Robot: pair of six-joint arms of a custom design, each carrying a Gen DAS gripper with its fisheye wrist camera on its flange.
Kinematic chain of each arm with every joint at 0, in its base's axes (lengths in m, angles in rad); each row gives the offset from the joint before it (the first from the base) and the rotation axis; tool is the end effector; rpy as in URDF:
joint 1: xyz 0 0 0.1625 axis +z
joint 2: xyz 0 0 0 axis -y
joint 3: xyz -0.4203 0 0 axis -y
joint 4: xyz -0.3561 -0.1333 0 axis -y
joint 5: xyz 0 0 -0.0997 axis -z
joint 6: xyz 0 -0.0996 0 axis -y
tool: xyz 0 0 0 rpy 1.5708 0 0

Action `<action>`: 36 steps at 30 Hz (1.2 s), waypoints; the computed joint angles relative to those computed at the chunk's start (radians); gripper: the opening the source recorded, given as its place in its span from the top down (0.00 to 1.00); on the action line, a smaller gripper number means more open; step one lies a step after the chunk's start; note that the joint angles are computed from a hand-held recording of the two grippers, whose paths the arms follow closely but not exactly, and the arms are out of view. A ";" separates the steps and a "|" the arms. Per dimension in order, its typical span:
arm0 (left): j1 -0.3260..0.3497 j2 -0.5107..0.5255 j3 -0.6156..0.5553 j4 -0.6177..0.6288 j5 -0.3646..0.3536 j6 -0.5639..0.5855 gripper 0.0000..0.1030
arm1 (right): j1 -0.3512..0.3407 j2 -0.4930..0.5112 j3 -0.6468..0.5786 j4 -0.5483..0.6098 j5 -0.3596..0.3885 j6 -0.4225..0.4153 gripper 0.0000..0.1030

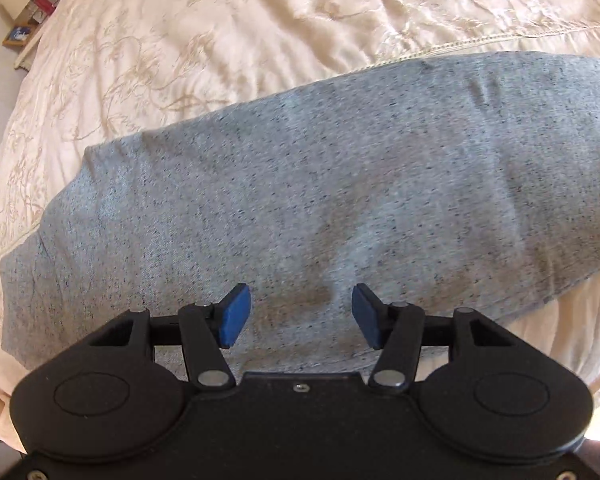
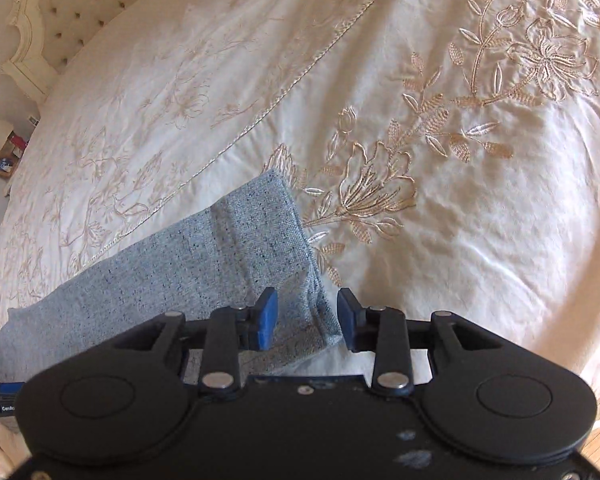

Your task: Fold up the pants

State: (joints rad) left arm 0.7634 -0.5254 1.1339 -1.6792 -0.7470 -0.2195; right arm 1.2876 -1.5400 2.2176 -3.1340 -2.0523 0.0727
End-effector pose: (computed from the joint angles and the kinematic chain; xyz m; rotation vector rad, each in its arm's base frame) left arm -0.3709 -0.6406 0.0626 0.8708 2.0308 0.0173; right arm -0.0342 -0.4294 0.3807 -0.6938 -2.2928 1.0607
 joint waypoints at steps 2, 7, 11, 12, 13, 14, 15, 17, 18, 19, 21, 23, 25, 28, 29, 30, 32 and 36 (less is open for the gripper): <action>-0.009 0.012 -0.013 0.003 -0.007 0.019 0.41 | -0.051 -0.008 -0.019 0.054 0.076 -0.023 0.64; -0.019 0.038 -0.060 0.071 -0.029 -0.016 0.41 | -0.167 -0.008 -0.074 0.149 0.288 -0.116 0.65; -0.018 0.059 -0.111 0.125 -0.052 -0.067 0.41 | -0.228 0.023 -0.139 0.224 0.423 -0.180 0.64; -0.019 0.064 -0.123 0.134 -0.058 -0.077 0.41 | -0.241 0.024 -0.142 0.232 0.451 -0.184 0.63; -0.020 0.072 -0.139 0.142 -0.063 -0.084 0.41 | -0.255 0.020 -0.142 0.240 0.481 -0.182 0.63; -0.019 0.077 -0.147 0.139 -0.066 -0.084 0.41 | -0.268 0.015 -0.138 0.244 0.510 -0.181 0.64; -0.017 0.087 -0.162 0.137 -0.068 -0.083 0.41 | -0.276 0.004 -0.133 0.263 0.535 -0.190 0.75; -0.014 0.109 -0.194 0.129 -0.073 -0.076 0.41 | -0.285 -0.019 -0.133 0.337 0.547 -0.220 0.88; -0.011 0.124 -0.213 0.118 -0.074 -0.066 0.41 | -0.284 -0.029 -0.119 0.328 0.548 -0.220 0.88; -0.009 0.139 -0.230 0.106 -0.070 -0.056 0.41 | -0.286 -0.044 -0.098 0.308 0.557 -0.205 0.89; -0.005 0.173 -0.272 0.076 -0.060 -0.035 0.41 | -0.284 -0.063 -0.070 0.269 0.566 -0.162 0.89; 0.002 0.212 -0.325 0.055 -0.057 -0.014 0.41 | -0.266 -0.081 -0.047 0.233 0.555 -0.140 0.89; 0.009 0.269 -0.416 0.066 -0.061 0.001 0.41 | -0.245 -0.086 -0.041 0.219 0.543 -0.131 0.89; 0.019 0.356 -0.539 0.092 -0.044 0.021 0.41 | -0.226 -0.092 -0.045 0.221 0.528 -0.140 0.89; 0.022 0.387 -0.584 0.117 -0.034 0.023 0.40 | -0.219 -0.092 -0.048 0.220 0.524 -0.142 0.89; 0.026 0.426 -0.645 0.156 -0.021 0.020 0.39 | -0.213 -0.089 -0.052 0.219 0.524 -0.139 0.89; 0.027 0.469 -0.717 0.199 -0.007 0.014 0.39 | -0.195 -0.087 -0.063 0.225 0.520 -0.129 0.89; 0.019 0.432 -0.684 0.182 -0.025 -0.002 0.41 | -0.162 -0.076 -0.080 0.227 0.495 -0.116 0.89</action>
State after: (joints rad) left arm 0.7820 -0.0938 0.4496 -1.4977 -0.7721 -0.2217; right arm 1.1257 -1.6164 2.1377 -2.9071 -1.5577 -0.0430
